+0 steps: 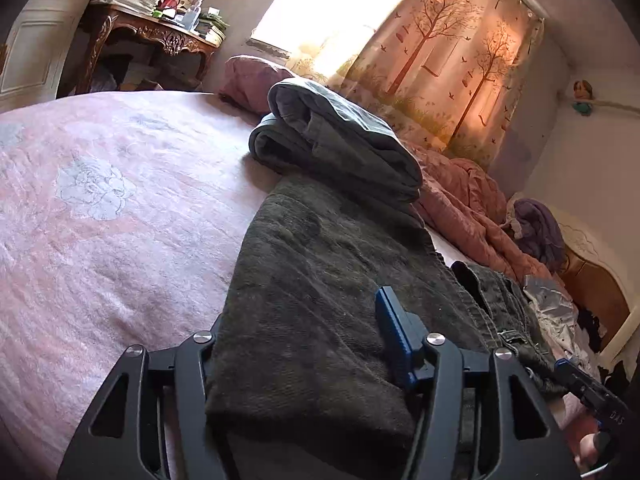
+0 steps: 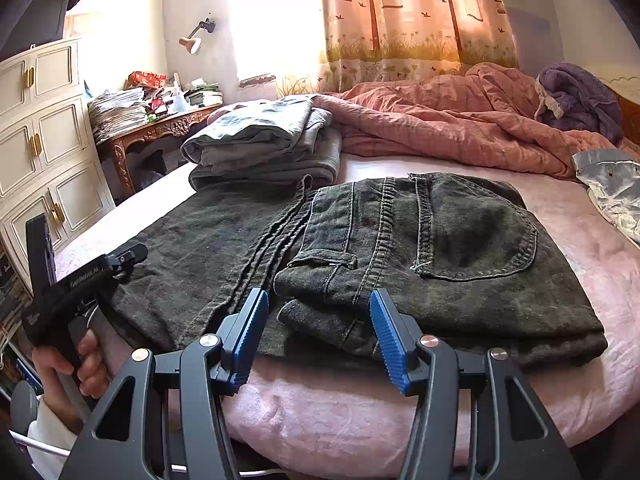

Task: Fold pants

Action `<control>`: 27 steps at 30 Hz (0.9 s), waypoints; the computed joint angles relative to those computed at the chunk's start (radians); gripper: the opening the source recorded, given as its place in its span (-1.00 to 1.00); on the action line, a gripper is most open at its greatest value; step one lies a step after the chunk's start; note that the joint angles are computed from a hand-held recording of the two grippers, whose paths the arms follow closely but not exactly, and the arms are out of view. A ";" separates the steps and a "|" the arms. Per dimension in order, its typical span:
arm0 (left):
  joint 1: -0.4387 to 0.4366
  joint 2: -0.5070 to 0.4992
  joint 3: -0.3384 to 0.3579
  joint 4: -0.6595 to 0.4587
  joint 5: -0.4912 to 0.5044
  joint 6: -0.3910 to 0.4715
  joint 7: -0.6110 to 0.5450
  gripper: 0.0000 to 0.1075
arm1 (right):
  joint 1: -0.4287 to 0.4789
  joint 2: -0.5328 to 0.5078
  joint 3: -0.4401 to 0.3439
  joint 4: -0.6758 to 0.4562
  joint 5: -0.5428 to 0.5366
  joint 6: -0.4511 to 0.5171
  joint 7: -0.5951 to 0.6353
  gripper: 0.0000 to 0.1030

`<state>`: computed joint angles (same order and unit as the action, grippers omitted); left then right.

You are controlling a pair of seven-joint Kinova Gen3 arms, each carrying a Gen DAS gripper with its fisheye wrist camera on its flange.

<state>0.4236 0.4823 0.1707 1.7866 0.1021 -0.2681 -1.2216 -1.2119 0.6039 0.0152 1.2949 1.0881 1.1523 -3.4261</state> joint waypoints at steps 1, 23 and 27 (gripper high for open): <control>0.034 -0.001 -0.038 -0.010 0.041 0.009 -0.012 -0.16 | 0.002 0.002 -0.002 -0.006 -0.005 0.004 0.009 0.06; 0.519 -0.054 -0.292 -0.338 0.467 0.049 -0.716 -0.74 | -0.052 -0.048 -0.023 0.052 -0.002 0.406 -0.248 0.06; 0.552 0.032 -0.255 -0.519 0.412 0.194 -0.753 -0.74 | -0.072 -0.098 -0.008 0.148 -0.057 0.523 -0.389 0.06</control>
<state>0.9756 0.5142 -0.0838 1.2673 0.5138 -0.0745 -1.9749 -1.2842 0.5062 0.0077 1.4430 1.0310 1.6749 -3.8148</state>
